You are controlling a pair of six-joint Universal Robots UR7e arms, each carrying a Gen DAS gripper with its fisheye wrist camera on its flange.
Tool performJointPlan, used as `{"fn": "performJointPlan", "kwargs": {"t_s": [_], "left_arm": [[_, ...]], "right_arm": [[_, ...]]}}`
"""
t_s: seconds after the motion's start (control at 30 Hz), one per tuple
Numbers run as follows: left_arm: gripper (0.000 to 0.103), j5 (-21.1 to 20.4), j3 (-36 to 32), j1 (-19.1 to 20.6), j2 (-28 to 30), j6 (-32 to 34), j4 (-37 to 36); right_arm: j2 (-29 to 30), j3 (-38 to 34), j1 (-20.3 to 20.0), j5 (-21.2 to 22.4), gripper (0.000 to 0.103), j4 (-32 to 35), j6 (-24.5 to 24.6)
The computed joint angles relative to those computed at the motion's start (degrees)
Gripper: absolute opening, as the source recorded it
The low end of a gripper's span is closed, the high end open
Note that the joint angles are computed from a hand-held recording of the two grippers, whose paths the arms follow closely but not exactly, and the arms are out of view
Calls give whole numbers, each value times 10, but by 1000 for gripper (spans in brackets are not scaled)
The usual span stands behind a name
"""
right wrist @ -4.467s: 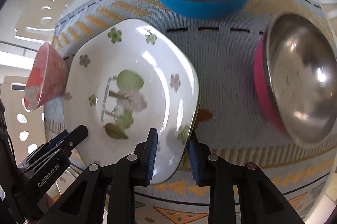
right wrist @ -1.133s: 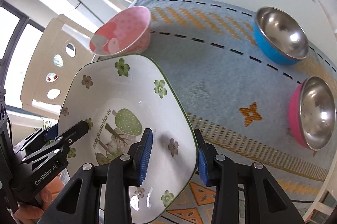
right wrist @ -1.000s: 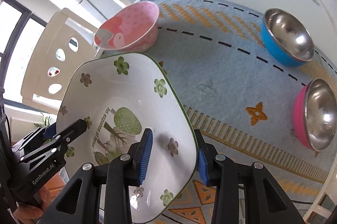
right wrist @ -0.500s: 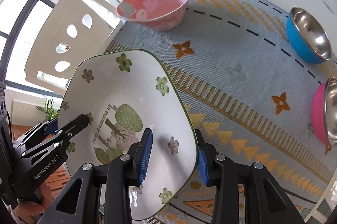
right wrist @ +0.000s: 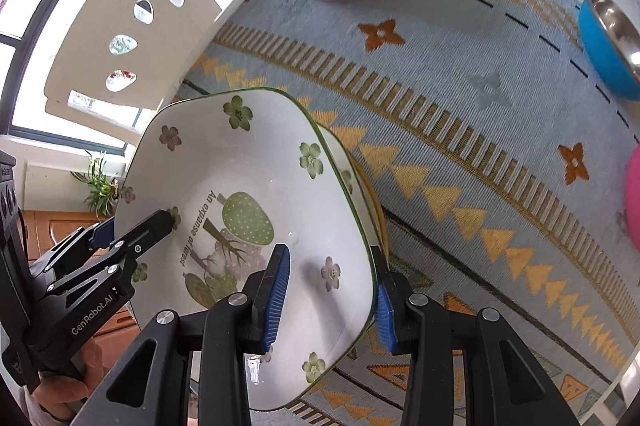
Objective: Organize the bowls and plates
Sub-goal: 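Lower the stacked plates onto the rug and open both grippers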
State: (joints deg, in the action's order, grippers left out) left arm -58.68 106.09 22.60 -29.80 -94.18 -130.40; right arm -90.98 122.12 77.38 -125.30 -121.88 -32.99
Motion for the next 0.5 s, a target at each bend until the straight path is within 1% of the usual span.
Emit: {"fn": "performJointPlan", "kwargs": {"t_s": [0.07,0.2,0.5], "left_arm": [[40,-2,6,1,-1,-2,-12],[40,-3,8,1,-2,-9,-12],[41,-13,20,5,-2,-14,-29]], "right_arm": [[3,-1,3,-4,38,2,3],[11,0,7,-13,38,6,6],[19,5,3,-15,38,7,18]]}}
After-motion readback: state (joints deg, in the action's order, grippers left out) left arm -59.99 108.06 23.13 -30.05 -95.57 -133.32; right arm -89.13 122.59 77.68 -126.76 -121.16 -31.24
